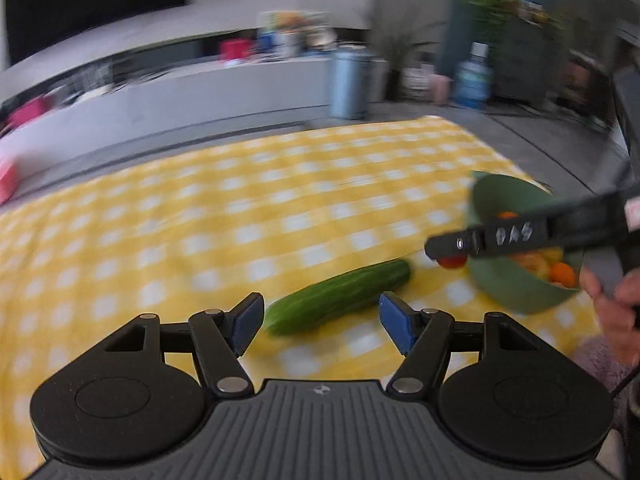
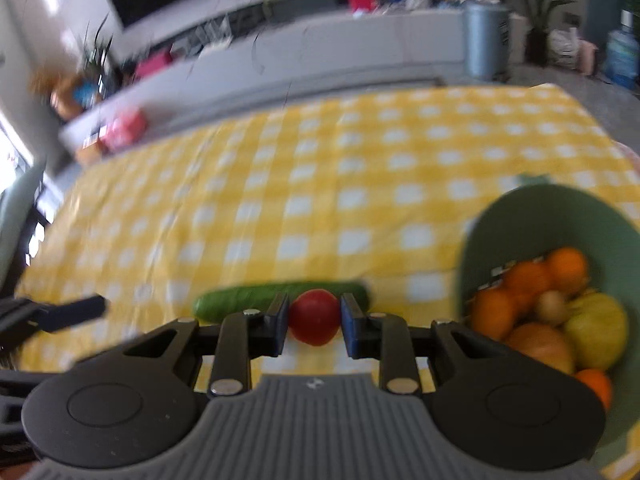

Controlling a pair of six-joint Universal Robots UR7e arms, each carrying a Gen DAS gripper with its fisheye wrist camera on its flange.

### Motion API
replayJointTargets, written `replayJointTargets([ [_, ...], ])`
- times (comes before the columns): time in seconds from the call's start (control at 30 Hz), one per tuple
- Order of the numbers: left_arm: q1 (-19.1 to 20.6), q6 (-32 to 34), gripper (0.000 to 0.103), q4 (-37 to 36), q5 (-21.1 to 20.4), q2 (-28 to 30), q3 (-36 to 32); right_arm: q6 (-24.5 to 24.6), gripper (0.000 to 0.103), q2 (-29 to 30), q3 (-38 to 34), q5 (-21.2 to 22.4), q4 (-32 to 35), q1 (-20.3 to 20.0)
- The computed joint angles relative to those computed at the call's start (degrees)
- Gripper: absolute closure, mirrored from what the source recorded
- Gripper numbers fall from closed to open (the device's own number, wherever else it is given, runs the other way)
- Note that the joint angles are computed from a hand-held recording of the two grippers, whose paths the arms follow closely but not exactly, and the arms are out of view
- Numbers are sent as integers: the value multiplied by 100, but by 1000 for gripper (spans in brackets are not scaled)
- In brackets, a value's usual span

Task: Organize fruits
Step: 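Grasp the red cherry tomato with the right tool, then grasp the green cucumber with the left tool while the right tool holds the tomato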

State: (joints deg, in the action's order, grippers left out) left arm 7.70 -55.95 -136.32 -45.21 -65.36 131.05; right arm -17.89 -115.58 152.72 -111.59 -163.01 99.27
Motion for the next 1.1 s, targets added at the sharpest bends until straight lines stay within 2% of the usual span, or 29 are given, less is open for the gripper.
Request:
replayJointTargets([
  [0.1,105,1248,25,-129,100,459,-233,-49,79,-490,-44,360,219,-366],
  [0.13,115,1717,25,-211,133,598,-267,-62,79,-679,-69,597,377,-580],
  [0.2,142,2719,25,-484,144,791,-250,-114,79,-926,-81,975,605,-913],
  [0.27,234,3483,25,-882,70,930,-207,-169,79,-1034,-78,1158,683,-1094],
  [0.37,485,4268,25,-1549,-227,1046,-132,-218,79,-1171,-68,1348,807,-1257],
  [0.47,744,4753,25,-1988,-412,1212,-167,-281,79,-1302,-63,1535,942,-1381],
  [0.6,1025,5102,24,-2105,-529,1438,-344,-318,79,-1403,-61,1633,986,-1506],
  [0.73,1355,5083,24,-1396,-912,1574,-727,-287,79,-1335,-65,1533,843,-1519],
  [0.83,1495,5358,20,-1785,-1088,1544,-633,-298,79,-1375,-62,1559,856,-1586],
  [0.9,1630,5295,19,-1876,-1235,1510,-608,-301,79,-1300,-54,1415,756,-1496],
  [0.97,1807,5367,19,-2102,-1500,1394,-505,-318,79,-1235,-43,1357,708,-1457],
  [1.03,2019,5092,19,-1972,-1816,1223,-504,-345,79,-1260,-45,1395,765,-1487],
  [1.1,2061,5118,22,-2080,-1876,1131,-417,-362,79,-1266,-39,1374,738,-1474],
])
